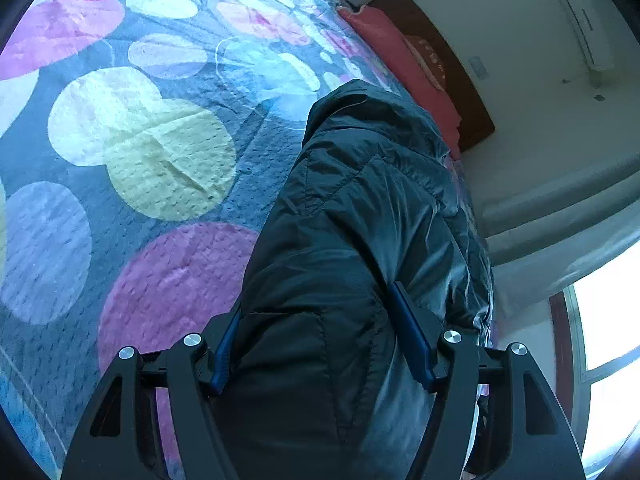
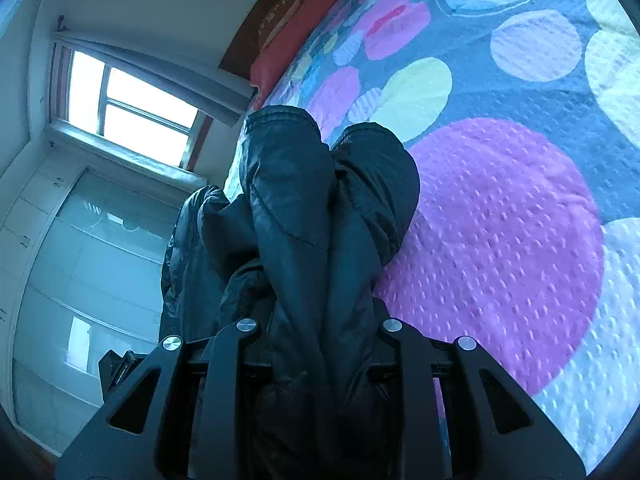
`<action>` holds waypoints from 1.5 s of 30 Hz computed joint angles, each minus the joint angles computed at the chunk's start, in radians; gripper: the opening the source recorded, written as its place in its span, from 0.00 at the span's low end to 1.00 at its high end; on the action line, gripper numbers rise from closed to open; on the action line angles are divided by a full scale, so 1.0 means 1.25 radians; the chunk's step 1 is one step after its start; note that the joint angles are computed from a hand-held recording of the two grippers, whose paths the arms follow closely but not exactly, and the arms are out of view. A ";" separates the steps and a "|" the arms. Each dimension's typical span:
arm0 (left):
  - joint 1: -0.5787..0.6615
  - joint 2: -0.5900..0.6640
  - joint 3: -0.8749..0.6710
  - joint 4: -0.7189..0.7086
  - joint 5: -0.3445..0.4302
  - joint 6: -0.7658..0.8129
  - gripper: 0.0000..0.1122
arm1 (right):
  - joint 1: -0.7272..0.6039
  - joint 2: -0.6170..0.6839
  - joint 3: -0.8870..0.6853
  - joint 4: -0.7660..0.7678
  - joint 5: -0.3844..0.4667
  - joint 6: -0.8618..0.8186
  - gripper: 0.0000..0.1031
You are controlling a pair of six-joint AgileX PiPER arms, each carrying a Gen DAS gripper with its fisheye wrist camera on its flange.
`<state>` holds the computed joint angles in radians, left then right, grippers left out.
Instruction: Fold large clothes
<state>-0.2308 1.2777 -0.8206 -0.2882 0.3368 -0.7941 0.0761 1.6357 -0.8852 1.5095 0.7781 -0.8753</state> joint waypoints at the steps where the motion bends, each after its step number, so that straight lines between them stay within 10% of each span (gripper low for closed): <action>1: 0.009 0.007 -0.004 -0.018 0.001 0.023 0.59 | 0.000 0.004 -0.002 -0.004 -0.003 0.004 0.24; 19: 0.005 0.026 -0.006 0.032 -0.013 0.018 0.61 | 0.021 0.019 -0.016 -0.058 -0.054 0.056 0.36; 34: -0.097 -0.234 0.153 0.233 0.046 -0.167 0.70 | -0.050 -0.167 0.130 -0.107 -0.010 0.057 0.63; 41: -0.144 -0.268 0.217 0.293 0.000 -0.275 0.68 | -0.066 -0.170 0.194 -0.074 0.022 0.024 0.64; 45: -0.186 -0.272 0.208 0.379 0.015 -0.352 0.56 | -0.061 -0.176 0.201 -0.099 0.023 0.033 0.36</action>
<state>-0.4638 0.9382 -0.5610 0.1852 0.3552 -1.2335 -0.0006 1.4161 -0.6338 1.3852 0.8072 -0.8339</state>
